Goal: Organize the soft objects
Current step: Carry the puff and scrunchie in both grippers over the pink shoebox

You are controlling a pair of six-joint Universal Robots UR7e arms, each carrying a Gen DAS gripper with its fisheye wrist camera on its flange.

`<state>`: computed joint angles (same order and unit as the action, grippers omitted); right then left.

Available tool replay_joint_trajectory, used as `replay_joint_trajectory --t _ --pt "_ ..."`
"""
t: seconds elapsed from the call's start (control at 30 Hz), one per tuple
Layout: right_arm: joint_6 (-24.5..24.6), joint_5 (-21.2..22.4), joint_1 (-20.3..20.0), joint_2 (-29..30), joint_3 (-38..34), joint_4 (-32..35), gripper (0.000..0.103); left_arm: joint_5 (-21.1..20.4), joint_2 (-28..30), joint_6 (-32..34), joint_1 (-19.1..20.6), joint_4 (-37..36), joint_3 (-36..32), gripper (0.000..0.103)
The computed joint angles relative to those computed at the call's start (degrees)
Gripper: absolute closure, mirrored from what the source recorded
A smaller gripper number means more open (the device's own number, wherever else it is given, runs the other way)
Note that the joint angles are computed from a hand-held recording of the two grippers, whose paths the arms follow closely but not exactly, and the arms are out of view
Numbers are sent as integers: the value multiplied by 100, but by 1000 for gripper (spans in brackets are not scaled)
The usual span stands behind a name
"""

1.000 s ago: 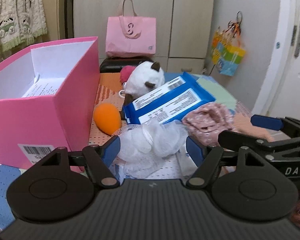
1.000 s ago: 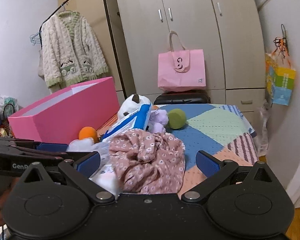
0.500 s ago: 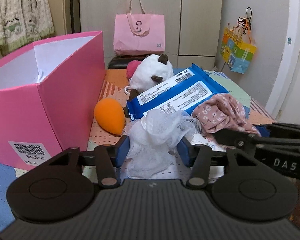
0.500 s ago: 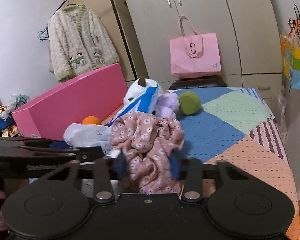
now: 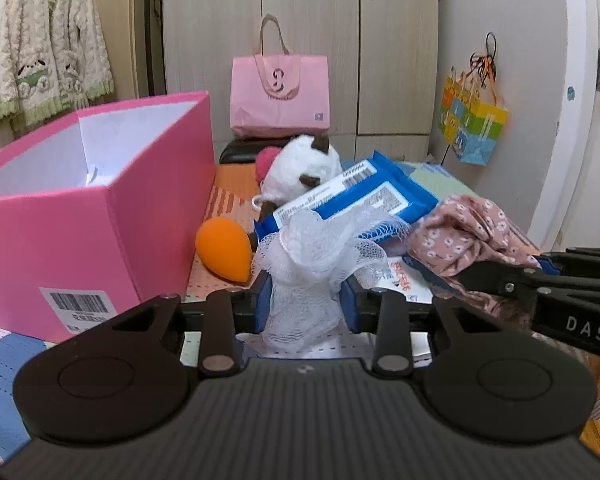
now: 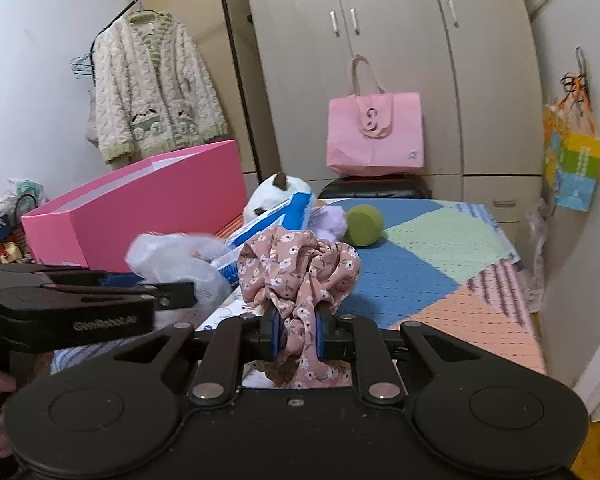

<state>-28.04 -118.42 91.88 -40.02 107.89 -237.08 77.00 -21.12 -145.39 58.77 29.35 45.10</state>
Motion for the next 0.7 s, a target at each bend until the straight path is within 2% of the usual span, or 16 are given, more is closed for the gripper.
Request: replay_joint_trajectory --t 0.13,0.37,0.5,0.7 --pt "-63 -257 107 8 24 -116 84 146 -155 -4 35 -40 157 70" --pt "-109 -532 355 -86 106 150 84 446 -159 -146 122 728 -227 70" --pt "155 -673 489 -303 105 995 83 430 -115 91 168 1385 -561 70" --pt "453 -377 697 -652 150 2380 83 96 36 136 236 2486 -1227 70"
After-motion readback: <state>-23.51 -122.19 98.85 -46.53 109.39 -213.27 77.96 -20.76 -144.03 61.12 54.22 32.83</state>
